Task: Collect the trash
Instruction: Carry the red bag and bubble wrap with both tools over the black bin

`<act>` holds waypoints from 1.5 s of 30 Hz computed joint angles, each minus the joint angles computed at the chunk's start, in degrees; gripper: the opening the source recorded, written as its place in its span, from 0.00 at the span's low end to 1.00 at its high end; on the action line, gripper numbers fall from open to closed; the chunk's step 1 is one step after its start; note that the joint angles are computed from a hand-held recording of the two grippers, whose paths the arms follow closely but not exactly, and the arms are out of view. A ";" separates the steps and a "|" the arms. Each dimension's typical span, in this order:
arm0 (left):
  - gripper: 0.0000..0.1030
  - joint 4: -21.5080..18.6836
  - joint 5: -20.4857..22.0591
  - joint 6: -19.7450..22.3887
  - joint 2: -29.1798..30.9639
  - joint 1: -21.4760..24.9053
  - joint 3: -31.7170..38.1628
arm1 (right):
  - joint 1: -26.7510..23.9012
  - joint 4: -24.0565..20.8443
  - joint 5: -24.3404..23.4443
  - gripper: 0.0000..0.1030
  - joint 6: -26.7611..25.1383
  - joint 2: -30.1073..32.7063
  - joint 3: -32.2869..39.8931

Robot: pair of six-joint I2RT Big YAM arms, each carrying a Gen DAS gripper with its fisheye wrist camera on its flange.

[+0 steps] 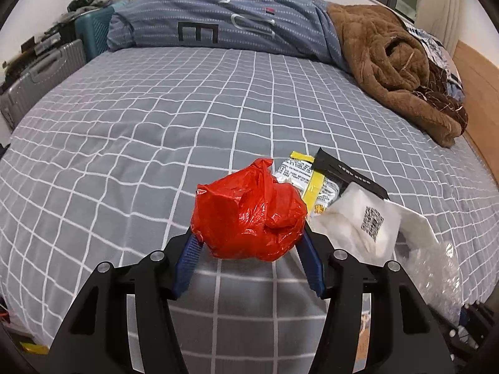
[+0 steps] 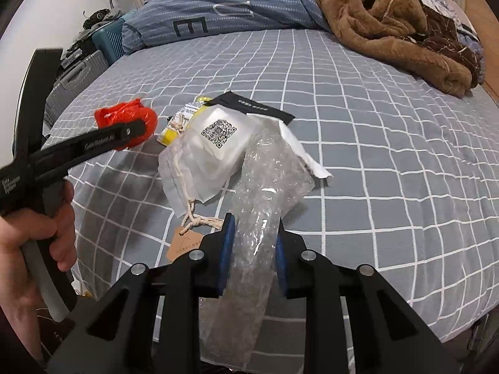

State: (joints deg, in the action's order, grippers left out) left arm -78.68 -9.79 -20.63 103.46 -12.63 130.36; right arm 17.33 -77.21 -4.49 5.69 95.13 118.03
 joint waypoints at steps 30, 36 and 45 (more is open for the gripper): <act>0.55 -0.05 -1.27 -3.13 -16.08 -5.62 -17.10 | -2.42 3.01 2.14 0.22 1.44 -9.71 -8.56; 0.55 0.13 -1.64 -3.13 -18.93 -6.96 -20.09 | -2.56 3.05 3.40 0.22 1.35 -12.12 -10.56; 0.55 -0.04 -2.08 -3.04 -22.44 -8.67 -22.27 | -2.30 3.02 4.66 0.22 1.34 -16.55 -14.75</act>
State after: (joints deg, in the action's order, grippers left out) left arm -78.73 -11.87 -23.66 81.02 -21.31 108.09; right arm 15.03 -74.19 0.17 7.03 78.58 103.29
